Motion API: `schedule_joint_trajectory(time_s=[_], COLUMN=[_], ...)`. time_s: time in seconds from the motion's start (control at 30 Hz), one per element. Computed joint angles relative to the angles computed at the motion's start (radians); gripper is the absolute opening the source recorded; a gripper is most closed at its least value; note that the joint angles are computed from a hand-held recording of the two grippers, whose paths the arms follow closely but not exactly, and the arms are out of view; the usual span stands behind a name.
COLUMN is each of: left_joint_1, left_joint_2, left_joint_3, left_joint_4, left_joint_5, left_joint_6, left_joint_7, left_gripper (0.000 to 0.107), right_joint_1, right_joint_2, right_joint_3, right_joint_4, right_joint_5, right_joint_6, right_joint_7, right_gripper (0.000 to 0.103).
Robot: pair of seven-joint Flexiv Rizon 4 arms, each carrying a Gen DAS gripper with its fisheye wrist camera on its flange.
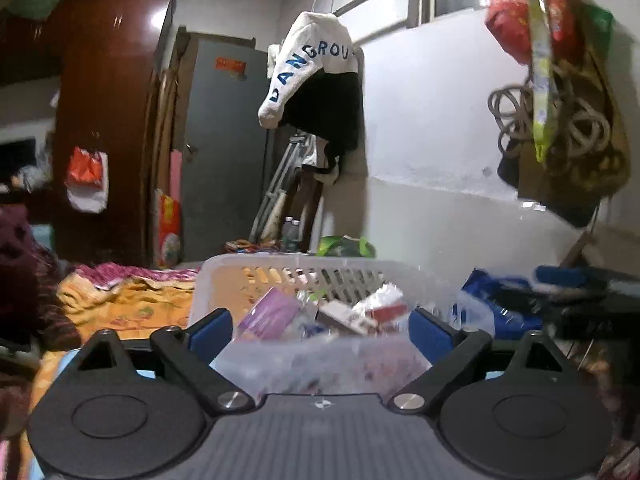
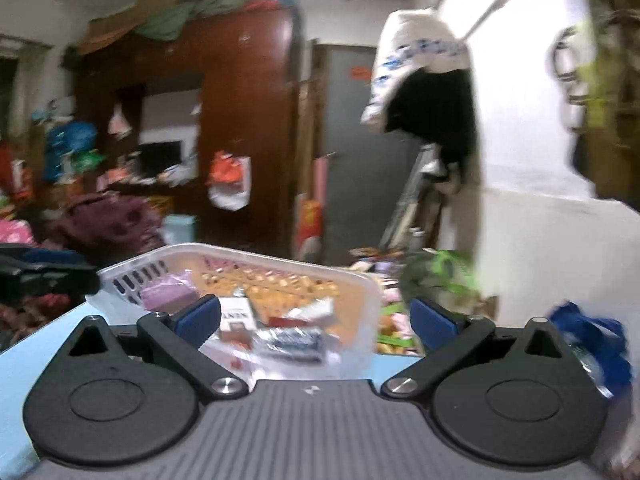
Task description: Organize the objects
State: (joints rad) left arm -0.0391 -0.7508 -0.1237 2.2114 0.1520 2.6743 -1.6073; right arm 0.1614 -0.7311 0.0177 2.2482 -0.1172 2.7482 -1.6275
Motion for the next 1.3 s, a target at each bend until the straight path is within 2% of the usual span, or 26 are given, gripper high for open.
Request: schedule_joint_trajectory(time_s=[0.07,0.17,0.23,0.3,0.47,0.6,1.3], left_joint_1=[-0.032,-0.023,-0.038,-0.078,-0.109,-0.112,-0.155], left_joint_2=[0.013,0.062,0.070,0.069,0.077,0.074,0.063], left_joint_3=[0.004,-0.017,-0.004,0.016,0.027,0.026,0.035], left_joint_4=[0.026,0.032,0.026,0.032,0.051,0.059,0.076], left_joint_5=[-0.047,-0.050,-0.058,-0.111,-0.151,-0.161,-0.237], left_joint_6=[-0.005,-0.113,-0.128,-0.109,-0.118,-0.112,-0.083], left_joint_7=[0.012,-0.004,0.012,0.033,0.062,0.067,0.110], left_gripper=[0.097,0.097,0.097,0.097,0.097,0.097,0.097], right_joint_1=[0.000,-0.024,-0.029,-0.030,-0.047,-0.026,-0.039], right_joint_2=[0.010,0.026,0.027,0.032,0.045,0.036,0.031], right_joint_3=[0.009,0.013,0.014,0.016,0.014,0.015,0.020], right_joint_4=[0.037,0.068,0.070,0.071,0.096,0.097,0.102], right_joint_5=[0.035,-0.015,-0.016,-0.019,-0.079,-0.042,-0.050], right_joint_6=[0.012,-0.004,0.000,-0.003,-0.022,-0.001,0.003], right_joint_7=[0.014,0.043,0.048,0.054,0.048,0.012,0.029], right_gripper=[0.103,0.103,0.103,0.103,0.103,0.103,0.103])
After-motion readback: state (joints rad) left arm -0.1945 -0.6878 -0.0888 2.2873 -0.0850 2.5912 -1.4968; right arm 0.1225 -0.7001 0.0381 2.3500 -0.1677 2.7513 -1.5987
